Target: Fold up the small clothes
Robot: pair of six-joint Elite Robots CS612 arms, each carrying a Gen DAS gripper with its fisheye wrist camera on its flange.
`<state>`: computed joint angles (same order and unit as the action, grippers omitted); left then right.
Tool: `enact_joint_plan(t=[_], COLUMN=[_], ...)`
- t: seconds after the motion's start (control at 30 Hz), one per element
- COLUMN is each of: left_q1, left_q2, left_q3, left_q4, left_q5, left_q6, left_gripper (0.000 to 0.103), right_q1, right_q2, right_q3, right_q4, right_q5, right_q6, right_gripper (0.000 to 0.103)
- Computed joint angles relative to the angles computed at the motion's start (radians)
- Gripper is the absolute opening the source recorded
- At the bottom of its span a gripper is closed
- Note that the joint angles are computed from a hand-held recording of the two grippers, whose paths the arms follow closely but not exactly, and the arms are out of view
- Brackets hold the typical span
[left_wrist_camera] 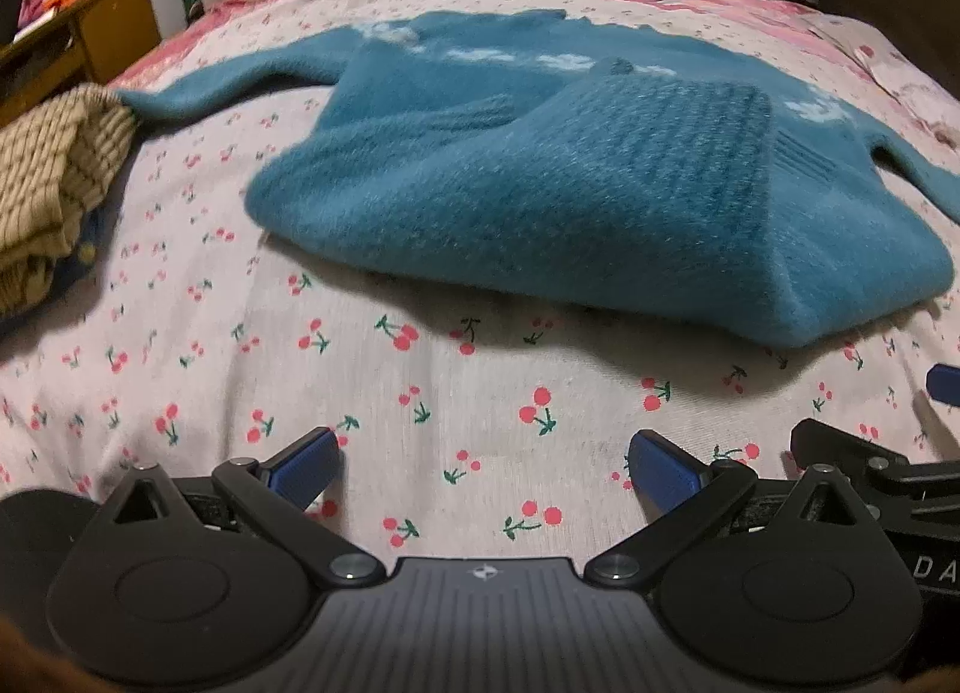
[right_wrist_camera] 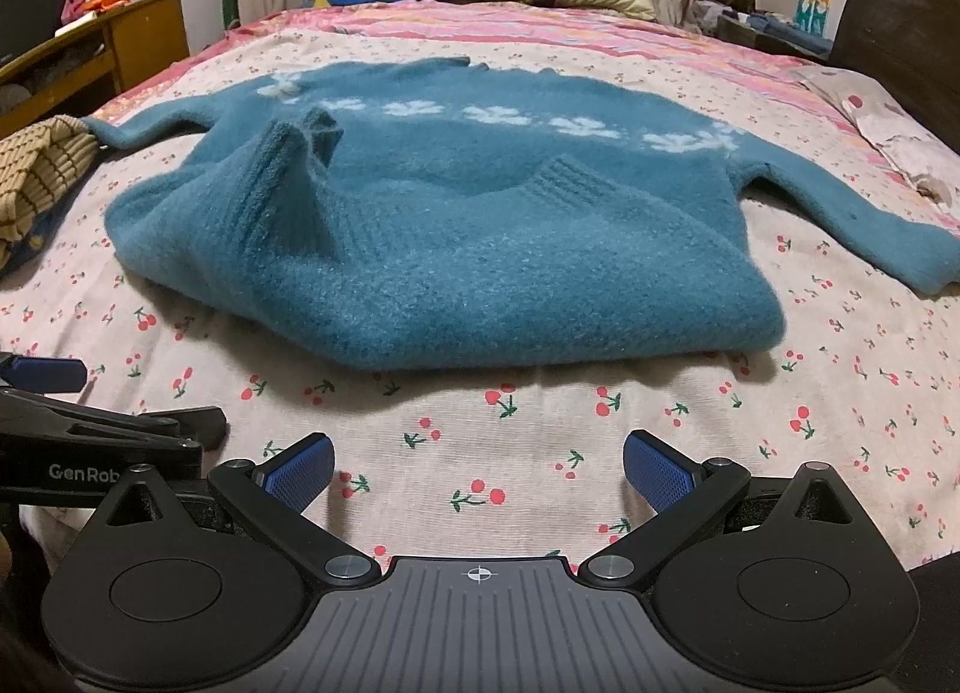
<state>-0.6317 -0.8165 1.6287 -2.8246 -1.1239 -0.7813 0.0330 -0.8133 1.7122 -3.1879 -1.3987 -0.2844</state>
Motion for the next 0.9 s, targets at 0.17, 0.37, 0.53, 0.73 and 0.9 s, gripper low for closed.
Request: enact_joint_plan(t=[0.17,0.37,0.53,0.73,0.9], left_q1=[0.002,0.005,0.003,0.013,0.007], left_q2=[0.000,0.001,0.000,-0.016,-0.037], left_q3=[0.002,0.010,0.011,0.016,0.047], left_q4=[-0.001,-0.025,-0.024,-0.026,-0.126], left_q5=[-0.015,-0.031,-0.027,-0.059,0.002], left_q6=[-0.002,0.018,0.027,0.058,0.155], left_gripper=[0.103,0.103,0.103,0.103,0.103], right_q1=[0.001,0.002,-0.002,-0.009,-0.016], right_q2=[0.001,0.002,0.000,-0.007,-0.011], right_q3=[0.000,0.000,0.002,0.002,-0.002], right_q4=[0.000,-0.007,-0.018,-0.024,-0.076], right_q5=[0.000,-0.003,0.001,0.029,0.052], right_q6=[-0.009,-0.012,0.006,0.016,0.005], right_gripper=[0.103,0.103,0.103,0.102,0.102])
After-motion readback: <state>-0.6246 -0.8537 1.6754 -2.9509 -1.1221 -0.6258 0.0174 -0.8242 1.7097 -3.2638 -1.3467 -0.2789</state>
